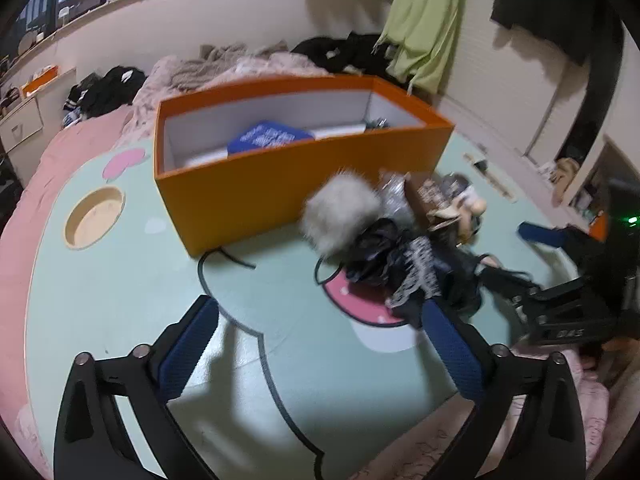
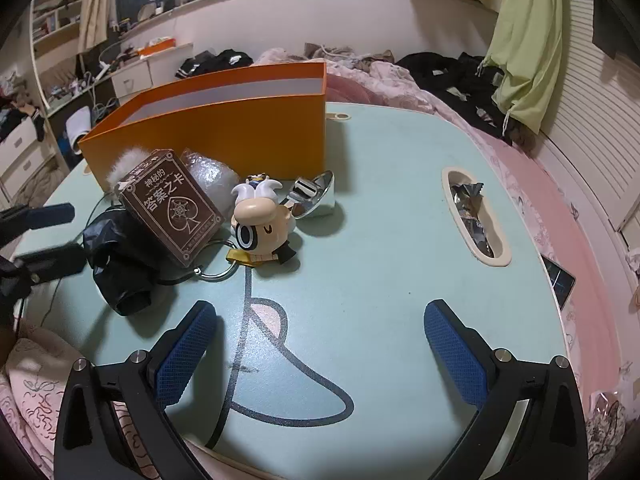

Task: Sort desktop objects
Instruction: 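Reach the left gripper toward the black lace bag on the table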

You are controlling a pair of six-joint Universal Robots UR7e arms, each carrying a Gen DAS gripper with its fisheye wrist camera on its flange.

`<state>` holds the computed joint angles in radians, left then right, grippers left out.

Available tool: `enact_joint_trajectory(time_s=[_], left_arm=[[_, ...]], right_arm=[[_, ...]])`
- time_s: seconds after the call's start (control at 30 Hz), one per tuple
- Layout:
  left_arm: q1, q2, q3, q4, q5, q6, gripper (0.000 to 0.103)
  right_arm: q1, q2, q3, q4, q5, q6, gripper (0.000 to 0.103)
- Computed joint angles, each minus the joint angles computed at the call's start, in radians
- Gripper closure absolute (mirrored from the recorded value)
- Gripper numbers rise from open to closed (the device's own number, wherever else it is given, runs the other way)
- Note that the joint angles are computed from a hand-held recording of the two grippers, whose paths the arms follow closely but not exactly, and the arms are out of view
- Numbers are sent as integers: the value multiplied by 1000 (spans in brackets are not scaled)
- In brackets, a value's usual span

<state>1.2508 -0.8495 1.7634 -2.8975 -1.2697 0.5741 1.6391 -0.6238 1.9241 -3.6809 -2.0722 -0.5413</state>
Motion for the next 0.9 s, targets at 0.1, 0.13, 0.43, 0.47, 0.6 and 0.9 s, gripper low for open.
enact_joint_trajectory(time_s=[0.1,0.13,0.43,0.47,0.6,0.9], left_arm=[[2,-9,0,10,-48,0,12],[2,-11,-4,23,-67,-3,16],[-8,-12,-24,125,-180,15,33],[-10,-10,-26,131,-182,20,33],[-22,7,-40,154,-157,15,33],[-19,61,-110,245,-109,-37,33]], right_arm=[[0,1,0,-2,-1,-1,0],[-1,1,1,-2,0,-2,0],[-1,1,1,-4,0,-4,0],[-2,1,1,-5,1,-4,0],[-3,1,2,-6,2,-6,0],[-4,0,3,-9,3,-9,0]])
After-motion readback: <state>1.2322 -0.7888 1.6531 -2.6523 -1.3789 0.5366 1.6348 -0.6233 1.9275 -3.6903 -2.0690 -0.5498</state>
